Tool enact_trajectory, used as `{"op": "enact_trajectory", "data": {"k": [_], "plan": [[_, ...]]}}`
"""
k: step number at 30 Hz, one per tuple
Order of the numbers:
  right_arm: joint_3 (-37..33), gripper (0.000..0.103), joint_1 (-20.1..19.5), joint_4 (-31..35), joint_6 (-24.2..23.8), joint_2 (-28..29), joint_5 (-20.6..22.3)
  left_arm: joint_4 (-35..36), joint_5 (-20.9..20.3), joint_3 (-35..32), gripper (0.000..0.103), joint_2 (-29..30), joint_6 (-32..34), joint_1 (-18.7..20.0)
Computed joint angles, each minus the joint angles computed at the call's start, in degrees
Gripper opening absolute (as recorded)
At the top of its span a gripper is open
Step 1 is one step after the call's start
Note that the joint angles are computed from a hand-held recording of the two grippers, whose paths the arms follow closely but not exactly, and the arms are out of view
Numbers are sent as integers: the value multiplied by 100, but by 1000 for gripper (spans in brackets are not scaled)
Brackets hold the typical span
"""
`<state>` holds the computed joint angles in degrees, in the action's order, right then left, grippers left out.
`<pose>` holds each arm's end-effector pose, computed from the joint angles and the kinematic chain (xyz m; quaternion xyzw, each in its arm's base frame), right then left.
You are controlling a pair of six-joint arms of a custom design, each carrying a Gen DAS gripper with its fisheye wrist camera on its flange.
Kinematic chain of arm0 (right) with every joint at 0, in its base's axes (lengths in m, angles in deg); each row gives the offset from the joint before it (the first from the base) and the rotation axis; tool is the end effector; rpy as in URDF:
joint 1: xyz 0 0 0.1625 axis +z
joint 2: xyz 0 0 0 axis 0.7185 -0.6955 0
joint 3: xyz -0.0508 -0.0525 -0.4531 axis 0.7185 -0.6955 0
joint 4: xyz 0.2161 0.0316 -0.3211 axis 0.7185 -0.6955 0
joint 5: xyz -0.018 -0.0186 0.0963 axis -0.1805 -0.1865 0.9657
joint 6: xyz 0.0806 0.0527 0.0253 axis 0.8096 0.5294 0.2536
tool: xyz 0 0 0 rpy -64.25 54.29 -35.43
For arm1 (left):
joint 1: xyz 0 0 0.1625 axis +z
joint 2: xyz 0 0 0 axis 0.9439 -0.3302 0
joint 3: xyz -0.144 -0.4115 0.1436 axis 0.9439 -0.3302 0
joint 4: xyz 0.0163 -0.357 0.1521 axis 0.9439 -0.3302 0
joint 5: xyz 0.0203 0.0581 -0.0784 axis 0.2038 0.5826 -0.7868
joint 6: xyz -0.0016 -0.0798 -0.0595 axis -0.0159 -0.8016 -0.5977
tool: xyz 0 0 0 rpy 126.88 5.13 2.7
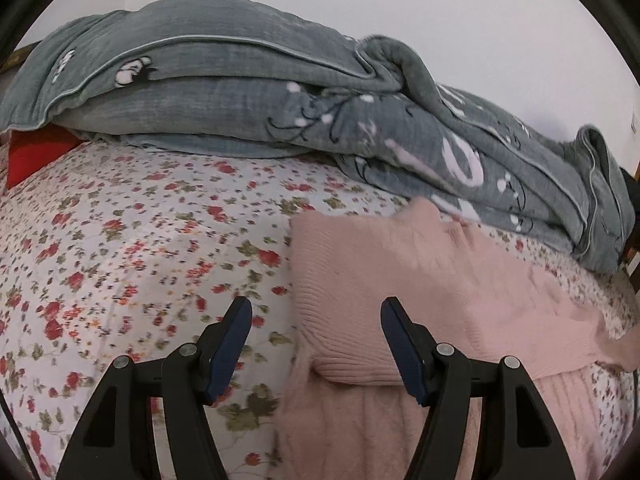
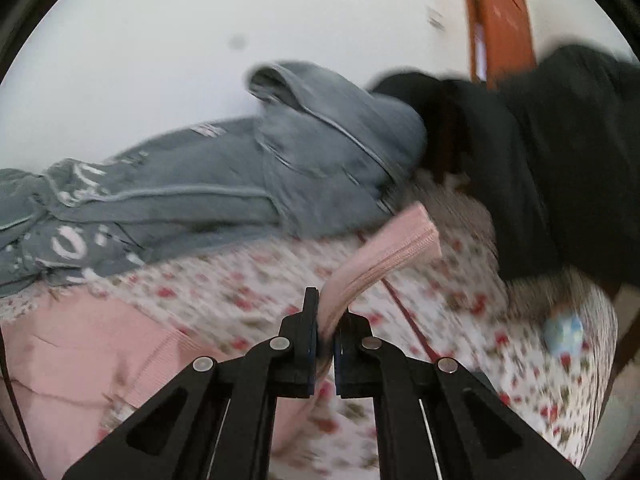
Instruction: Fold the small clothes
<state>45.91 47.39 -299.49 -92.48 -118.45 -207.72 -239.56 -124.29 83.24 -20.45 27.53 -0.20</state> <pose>0.1097 -0.6941 0.2768 0.0243 -0.7208 0.5407 0.4331 -0.0684 -0.7896 0.2494 0.0770 0.8616 -0.4107 0.2882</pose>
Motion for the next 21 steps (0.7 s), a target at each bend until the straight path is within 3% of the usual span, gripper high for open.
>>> {"op": "enact_trajectory", "data": {"k": [5, 9, 16, 21], "plan": [[-1088, 6, 620, 492, -492, 641, 11, -485, 451, 158, 65, -144, 414, -19], [-1930, 6, 1033, 1141, -556, 1253, 149, -983, 806, 241, 65, -250, 781, 32], [-3524, 6, 1506, 2779, -75, 2514, 491, -1395, 1148, 405, 65, -490, 1224, 188], [-5098, 6, 1658, 4367, 119, 3645, 652, -1312, 1121, 531, 65, -669, 1143, 323]]}}
